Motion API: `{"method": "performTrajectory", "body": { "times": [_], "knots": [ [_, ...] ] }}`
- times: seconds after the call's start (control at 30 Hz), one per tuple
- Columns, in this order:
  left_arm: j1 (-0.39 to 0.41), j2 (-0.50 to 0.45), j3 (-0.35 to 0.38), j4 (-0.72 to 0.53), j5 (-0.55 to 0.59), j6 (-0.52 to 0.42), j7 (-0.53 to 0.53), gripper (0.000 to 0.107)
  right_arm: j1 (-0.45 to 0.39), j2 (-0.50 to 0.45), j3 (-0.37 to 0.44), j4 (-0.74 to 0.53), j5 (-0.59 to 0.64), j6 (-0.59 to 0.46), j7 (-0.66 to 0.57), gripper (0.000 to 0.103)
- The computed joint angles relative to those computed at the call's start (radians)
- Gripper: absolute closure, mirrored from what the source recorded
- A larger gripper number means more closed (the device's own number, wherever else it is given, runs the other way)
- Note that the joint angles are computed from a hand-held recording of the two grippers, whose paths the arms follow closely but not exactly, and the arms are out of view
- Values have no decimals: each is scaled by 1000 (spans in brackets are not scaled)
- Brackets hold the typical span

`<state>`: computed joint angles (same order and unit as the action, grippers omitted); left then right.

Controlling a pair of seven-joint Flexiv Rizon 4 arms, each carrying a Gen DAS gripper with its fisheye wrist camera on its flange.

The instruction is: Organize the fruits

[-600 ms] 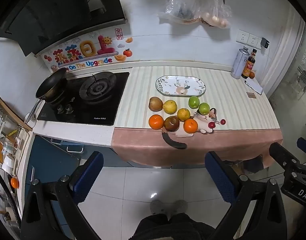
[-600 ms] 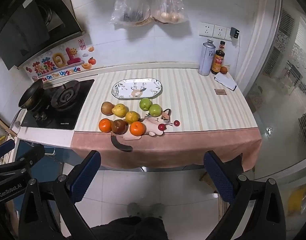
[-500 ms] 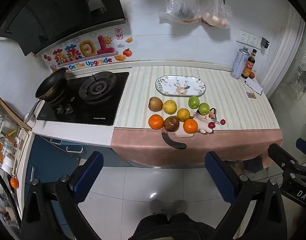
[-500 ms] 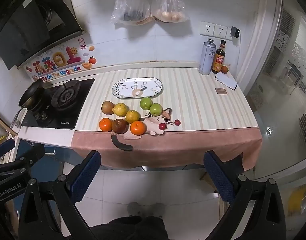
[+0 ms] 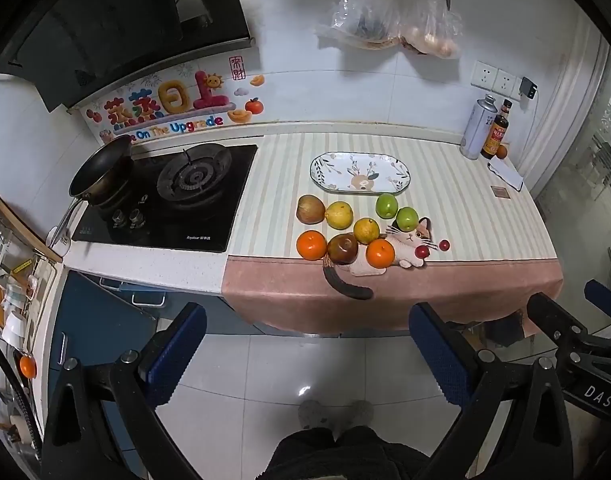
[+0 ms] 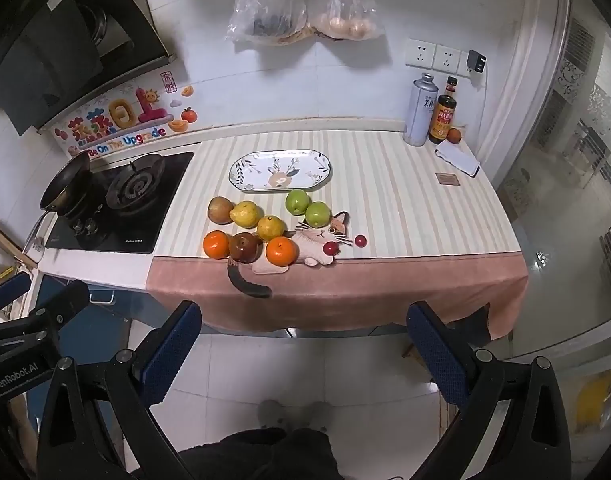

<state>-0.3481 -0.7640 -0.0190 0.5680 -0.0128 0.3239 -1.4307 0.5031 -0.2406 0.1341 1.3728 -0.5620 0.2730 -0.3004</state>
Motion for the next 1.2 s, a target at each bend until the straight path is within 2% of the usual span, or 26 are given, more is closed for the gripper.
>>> {"method": "performTrajectory", "body": {
  "times": [0.37,0.57,1.2],
  "knots": [
    [-9,-10,0,-20,3,-4,0,4,-6,5,1,4,8,7,6,0],
    [0,22,-8,42,-6,25,11,4,-5,5,2,4,6,7,6,0],
    [-1,22,-8,37,-7,22,10,4,-6,5,1,1,8,6,4,0]
  ]
}}
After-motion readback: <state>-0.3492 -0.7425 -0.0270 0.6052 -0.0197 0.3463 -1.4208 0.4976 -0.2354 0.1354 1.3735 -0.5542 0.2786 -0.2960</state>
